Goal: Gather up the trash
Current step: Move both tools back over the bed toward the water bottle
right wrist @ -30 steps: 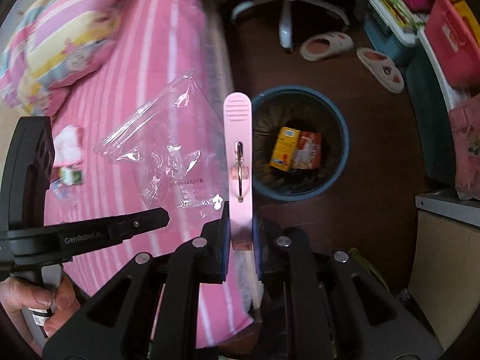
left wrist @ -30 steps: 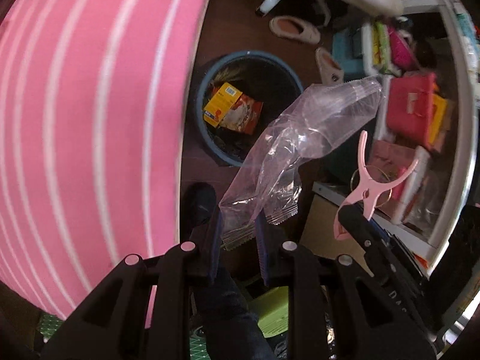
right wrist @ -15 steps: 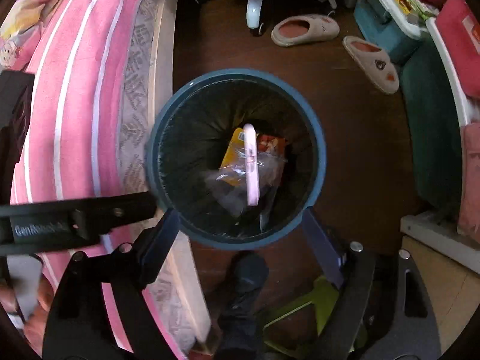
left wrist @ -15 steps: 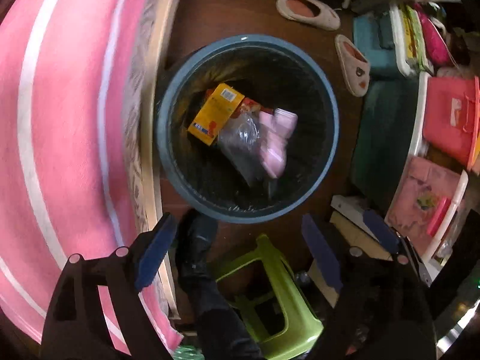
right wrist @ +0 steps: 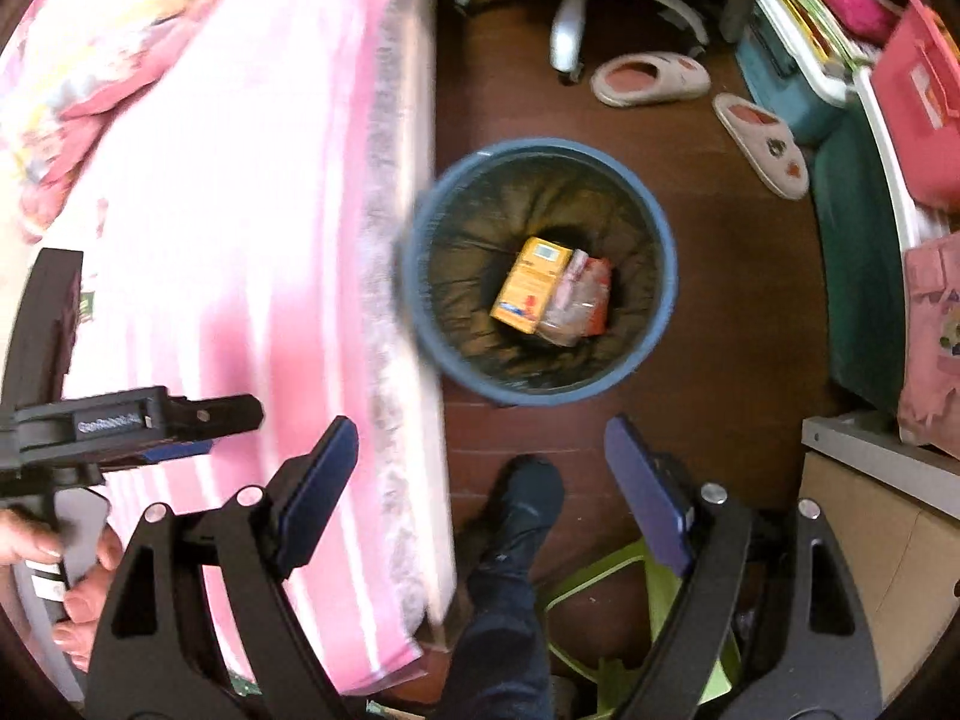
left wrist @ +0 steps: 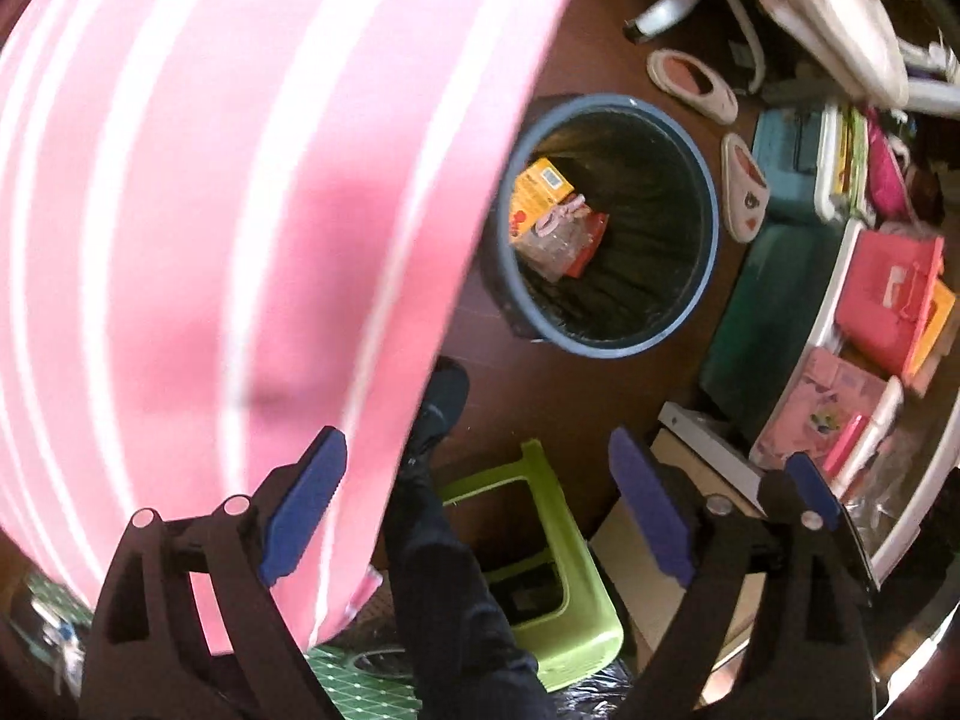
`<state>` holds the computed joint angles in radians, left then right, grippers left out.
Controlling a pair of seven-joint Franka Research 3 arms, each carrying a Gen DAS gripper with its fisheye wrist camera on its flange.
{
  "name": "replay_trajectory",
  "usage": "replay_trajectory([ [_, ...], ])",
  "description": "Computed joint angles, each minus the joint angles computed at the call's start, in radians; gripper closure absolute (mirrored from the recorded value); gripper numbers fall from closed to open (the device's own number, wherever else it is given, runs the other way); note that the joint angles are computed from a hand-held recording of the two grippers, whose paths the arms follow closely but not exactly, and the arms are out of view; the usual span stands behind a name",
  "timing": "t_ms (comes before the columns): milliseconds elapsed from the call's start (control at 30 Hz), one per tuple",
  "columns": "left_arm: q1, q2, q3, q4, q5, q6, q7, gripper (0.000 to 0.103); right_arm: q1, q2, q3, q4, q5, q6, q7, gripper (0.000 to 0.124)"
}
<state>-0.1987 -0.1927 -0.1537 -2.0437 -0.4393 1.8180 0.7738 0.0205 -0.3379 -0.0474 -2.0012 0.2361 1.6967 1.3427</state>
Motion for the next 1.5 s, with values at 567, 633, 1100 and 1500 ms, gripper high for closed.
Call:
replay_trajectory([
  [567,0.136,-0.755,0.213,-0.355,0.117,-0.289,-0.193,0.016,0.259,-0.099,0.198,0.121,0.121,-0.067,0.147,0.040],
  [633,0.167,-0.819,0.241,-0.360,0.151,-0.345,-0.204,0.016,0.291,-0.080,0.216,0.148,0.122,-0.056,0.163,0.040],
  [1100,0.352,-0.907,0.467,-0.284,0.296,-0.403,-0.135,0.016,0.514,0.210,0.322,0.472,0.088,0.016,0.259,0.038],
  [1500,0.411,-0.596,0.608,-0.220,0.222,-0.179,0.118,0.015,0.673,0.578,0.304,0.805,0.002,0.001,0.246,0.038],
])
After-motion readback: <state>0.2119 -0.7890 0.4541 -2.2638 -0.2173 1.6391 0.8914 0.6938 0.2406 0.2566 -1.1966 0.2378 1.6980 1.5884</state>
